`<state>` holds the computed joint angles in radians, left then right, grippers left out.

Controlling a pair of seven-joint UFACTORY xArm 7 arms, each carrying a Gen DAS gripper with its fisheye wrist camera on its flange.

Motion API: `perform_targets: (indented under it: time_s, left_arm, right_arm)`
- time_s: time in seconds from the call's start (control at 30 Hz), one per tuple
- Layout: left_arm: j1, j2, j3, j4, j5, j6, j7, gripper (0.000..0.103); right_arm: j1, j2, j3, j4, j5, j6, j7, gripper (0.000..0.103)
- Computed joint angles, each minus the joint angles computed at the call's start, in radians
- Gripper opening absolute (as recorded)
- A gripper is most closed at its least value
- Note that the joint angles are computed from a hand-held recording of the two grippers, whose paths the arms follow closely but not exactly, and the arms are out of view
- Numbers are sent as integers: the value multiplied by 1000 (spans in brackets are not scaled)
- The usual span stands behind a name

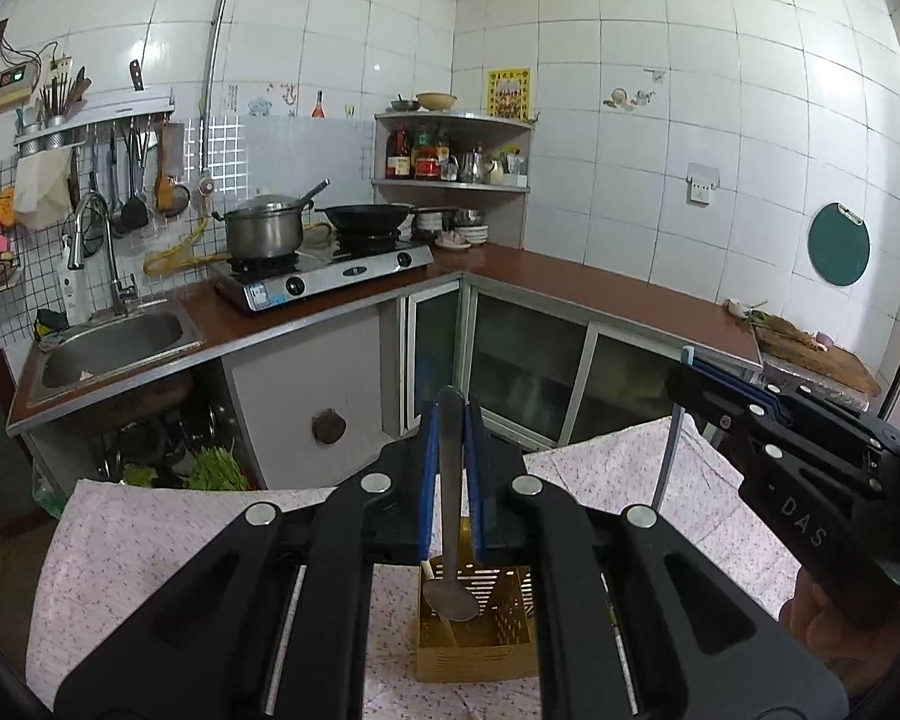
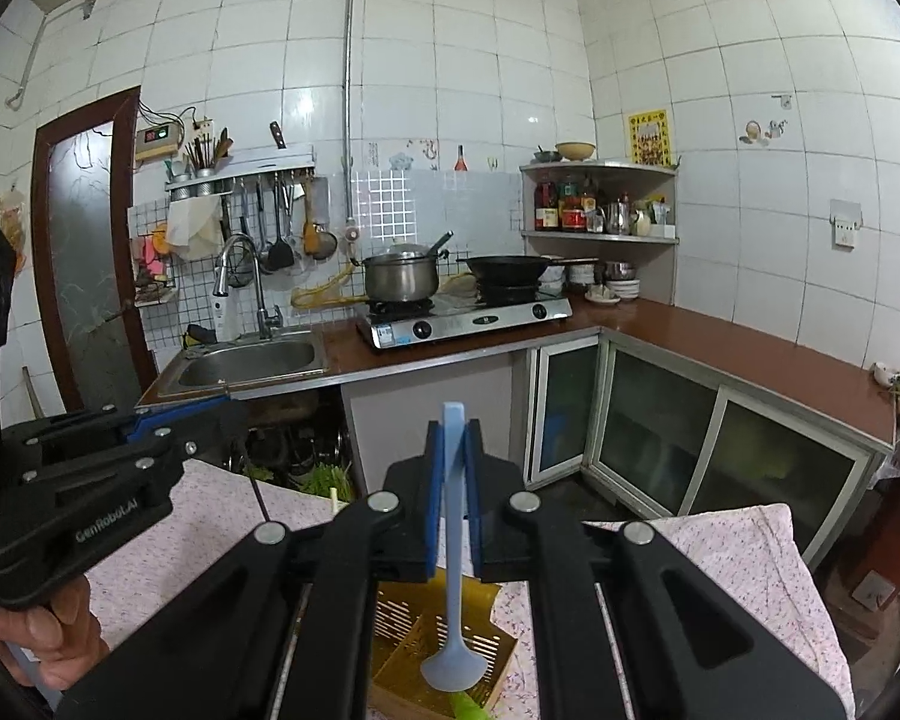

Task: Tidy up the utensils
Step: 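Lower both spoons into the yellow caddy and open both tools, then move both open tools back toward the chopsticks on the table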

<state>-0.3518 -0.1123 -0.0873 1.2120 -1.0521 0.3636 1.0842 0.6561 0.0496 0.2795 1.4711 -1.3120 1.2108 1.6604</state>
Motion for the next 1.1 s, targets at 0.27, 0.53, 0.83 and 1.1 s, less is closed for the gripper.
perform_targets:
  time_s: [0.27,0.53,0.83,1.1]
  left_arm:
    - [12,51,-24,-1,96,-2,-86,11]
    - [39,75,-34,2,162,-38,-166,41]
    - [63,7,14,-76,71,-45,-88,42]
    - [73,-117,103,-243,38,-48,-17,45]
  right_arm:
    - [-40,-8,-19,-45,58,-66,28,9]
    - [-53,-40,-1,-76,62,-51,49,30]
    - [-46,-107,54,-145,94,43,74,30]
    - [-27,-160,130,-228,209,168,130,30]
